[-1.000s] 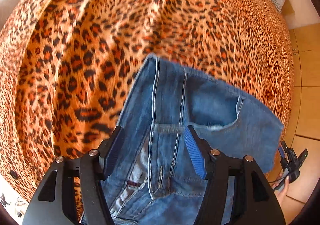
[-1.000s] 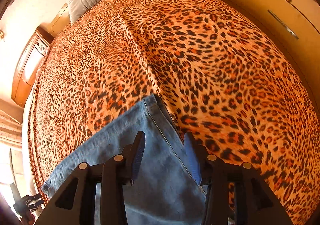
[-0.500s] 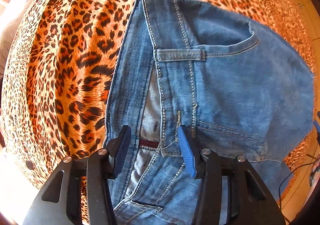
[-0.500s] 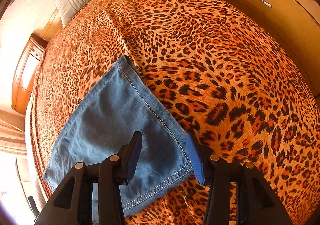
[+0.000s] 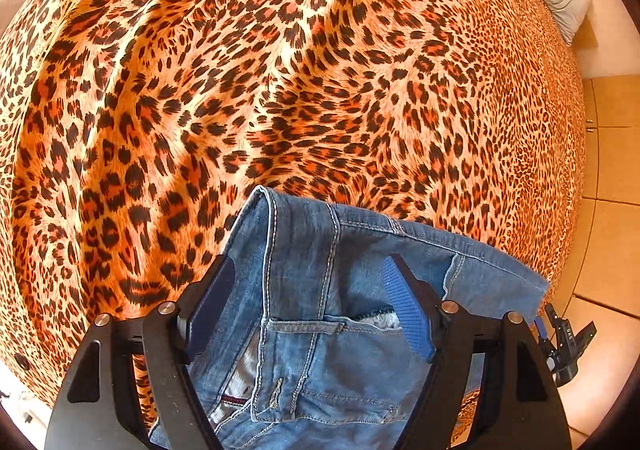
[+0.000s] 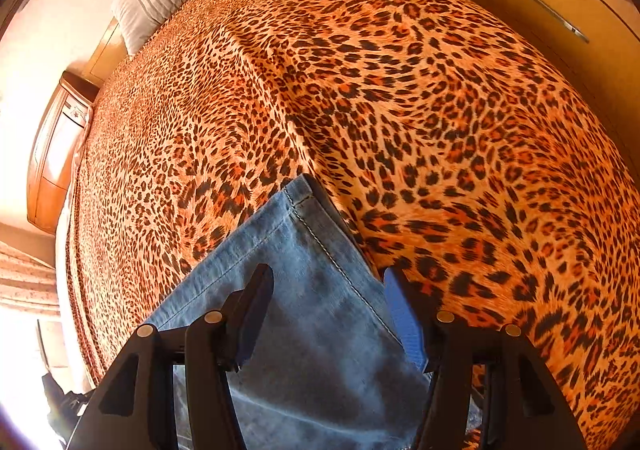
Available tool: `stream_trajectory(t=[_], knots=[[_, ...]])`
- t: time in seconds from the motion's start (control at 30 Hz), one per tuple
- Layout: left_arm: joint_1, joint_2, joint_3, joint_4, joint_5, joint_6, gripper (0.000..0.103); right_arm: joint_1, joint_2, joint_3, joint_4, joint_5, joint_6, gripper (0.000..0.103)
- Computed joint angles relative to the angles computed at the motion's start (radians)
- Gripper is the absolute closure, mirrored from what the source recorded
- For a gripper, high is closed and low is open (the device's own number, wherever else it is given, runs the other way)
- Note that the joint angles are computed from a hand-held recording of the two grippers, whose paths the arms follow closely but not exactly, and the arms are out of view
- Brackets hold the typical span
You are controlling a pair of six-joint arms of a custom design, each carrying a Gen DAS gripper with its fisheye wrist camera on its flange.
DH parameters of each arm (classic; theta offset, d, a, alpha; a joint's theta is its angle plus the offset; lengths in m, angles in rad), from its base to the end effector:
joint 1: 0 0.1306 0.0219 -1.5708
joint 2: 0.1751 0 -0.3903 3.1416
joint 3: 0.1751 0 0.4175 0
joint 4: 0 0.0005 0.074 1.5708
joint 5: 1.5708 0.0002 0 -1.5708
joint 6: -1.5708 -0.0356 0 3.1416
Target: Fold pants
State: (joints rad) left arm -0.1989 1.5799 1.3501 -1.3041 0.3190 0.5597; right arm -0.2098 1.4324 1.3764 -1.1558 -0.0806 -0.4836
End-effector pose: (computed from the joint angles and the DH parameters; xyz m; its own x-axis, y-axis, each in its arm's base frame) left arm 0.4915 -0.1110 0.3115 -0.9358 -0.3256 0.1351 -0.3515 0.8917 -0.2852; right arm 0.4811 -0.1000 0.3947 -0.7270 0.6287 -0.2760 0.5851 0.7776 0.2301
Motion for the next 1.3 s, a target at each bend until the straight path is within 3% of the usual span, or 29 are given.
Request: stream_trajectory(t=[0.2, 0.3, 0.37, 0.53, 0.6, 0.67, 0.73, 0.77, 0.8, 0.83, 1.03, 1.3], knots=[[0.04, -0.008, -0.01, -0.008, 0.012, -0.034, 0.027, 0.011, 0.072, 0.06, 0.004, 0.011, 0.016, 0.042], [0.058, 0.026, 0.009, -0.03, 0.047, -0.024, 0.027, 0.027, 0.11, 0.085, -0.004, 0.027, 0.031, 0.034], [0.041, 0.068, 0.033, -0.031, 0.042, -0.007, 0.027, 0.044, 0.125, 0.092, 0.006, 0.055, 0.047, 0.024], [-0.011, 0.141, 0.116, -0.088, -0.032, -0.006, 0.019, 0.111, 0.175, 0.134, -0.049, 0.19, 0.154, 0.022], [-0.034, 0.173, 0.164, -0.143, -0.069, -0.042, 0.019, 0.143, 0.19, 0.148, -0.079, 0.265, 0.222, 0.029], [-0.059, 0.202, 0.204, -0.16, -0.075, -0.051, 0.026, 0.159, 0.179, 0.137, -0.064, 0.282, 0.25, 0.055], [-0.069, 0.206, 0.226, -0.168, -0.062, -0.053, 0.058, 0.173, 0.169, 0.128, -0.063, 0.298, 0.26, 0.076], [-0.082, 0.208, 0.238, -0.177, -0.089, -0.052, 0.064, 0.176, 0.162, 0.123, -0.061, 0.29, 0.263, 0.091], [-0.09, 0.203, 0.241, -0.172, -0.091, -0.063, 0.078, 0.178, 0.152, 0.112, -0.054, 0.271, 0.259, 0.096], [-0.098, 0.191, 0.229, -0.145, -0.062, -0.062, 0.09, 0.181, 0.132, 0.094, -0.042, 0.272, 0.251, 0.096], [-0.163, 0.079, 0.193, -0.071, -0.144, -0.03, 0.09, 0.191, 0.006, 0.001, 0.017, 0.24, 0.209, 0.098], [-0.22, -0.107, 0.147, -0.052, -0.298, -0.04, 0.09, 0.213, -0.16, -0.058, 0.035, 0.224, 0.186, 0.098]])
